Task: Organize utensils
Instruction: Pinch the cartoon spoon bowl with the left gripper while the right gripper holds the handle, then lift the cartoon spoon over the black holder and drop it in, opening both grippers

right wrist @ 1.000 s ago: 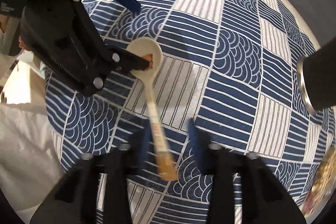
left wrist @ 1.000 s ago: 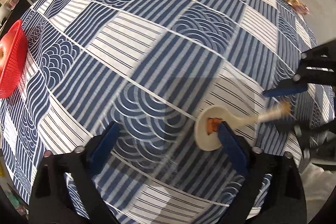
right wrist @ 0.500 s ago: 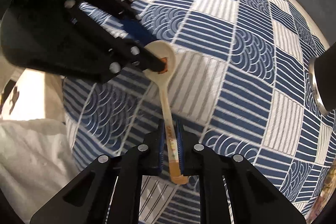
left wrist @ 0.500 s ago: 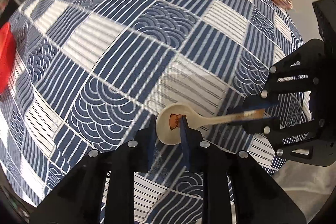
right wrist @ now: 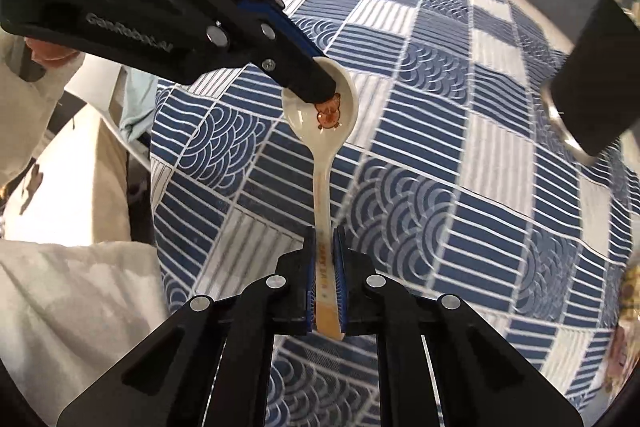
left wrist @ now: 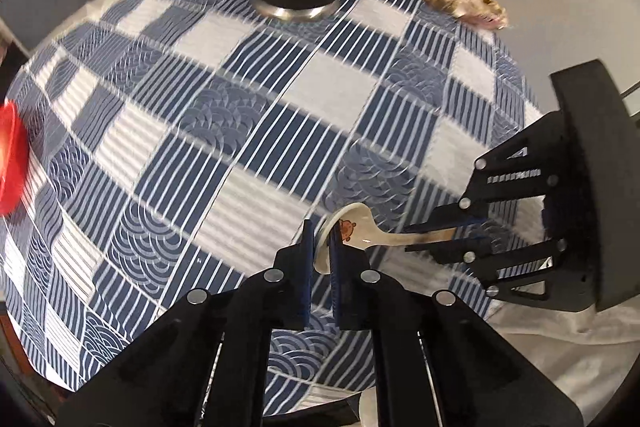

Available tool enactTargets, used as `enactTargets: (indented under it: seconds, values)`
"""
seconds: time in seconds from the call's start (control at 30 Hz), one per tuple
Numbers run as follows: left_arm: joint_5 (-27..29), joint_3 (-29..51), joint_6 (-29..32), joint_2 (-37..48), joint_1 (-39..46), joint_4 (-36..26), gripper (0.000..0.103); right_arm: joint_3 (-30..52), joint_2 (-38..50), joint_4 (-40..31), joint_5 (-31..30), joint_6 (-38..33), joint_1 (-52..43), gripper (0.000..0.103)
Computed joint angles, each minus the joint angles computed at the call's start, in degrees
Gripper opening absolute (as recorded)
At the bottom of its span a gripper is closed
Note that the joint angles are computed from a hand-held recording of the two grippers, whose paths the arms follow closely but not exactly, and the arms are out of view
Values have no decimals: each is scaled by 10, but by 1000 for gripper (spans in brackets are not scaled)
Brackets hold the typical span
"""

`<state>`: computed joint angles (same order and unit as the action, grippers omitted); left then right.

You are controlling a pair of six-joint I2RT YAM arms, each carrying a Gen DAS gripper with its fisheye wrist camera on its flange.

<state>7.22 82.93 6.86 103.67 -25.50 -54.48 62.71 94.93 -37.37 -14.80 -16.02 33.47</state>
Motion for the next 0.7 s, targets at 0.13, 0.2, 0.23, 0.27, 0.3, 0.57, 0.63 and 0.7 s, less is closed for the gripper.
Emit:
enactTargets:
  seconds: [0.13,0.2,0.23,0.27,0.3,0.57,0.63,0.7]
  values:
    - [-31,56,-12,7,-36,-34,8,-2,-22,2,-6,-13,-27,8]
    - [-45,86,-14,7,-47,-56,8,-5,-42,2,-7,-21,-38,8]
    - [-57,101,-16,8,-54,-65,8,-2,-44,9,-6,-21,-40,8]
    - [-67,121,-17,10,-60,-78,8,-4,-53,15,-7,-28,-50,8]
    - [-79,146,-18,12,-68,-93,8,-13,-73,31,7,-35,-50,8]
    - [-147,260,-26,12,-112,-126,9,-33,-179,66,5,-39,-84,8]
    - [-140,307,-29,32,-112,-142,9,-25,-182,68,5,-57,-94,8]
    - [-155,369,-30,64,-120,-165,9,-18,-184,77,19,-88,-105,8]
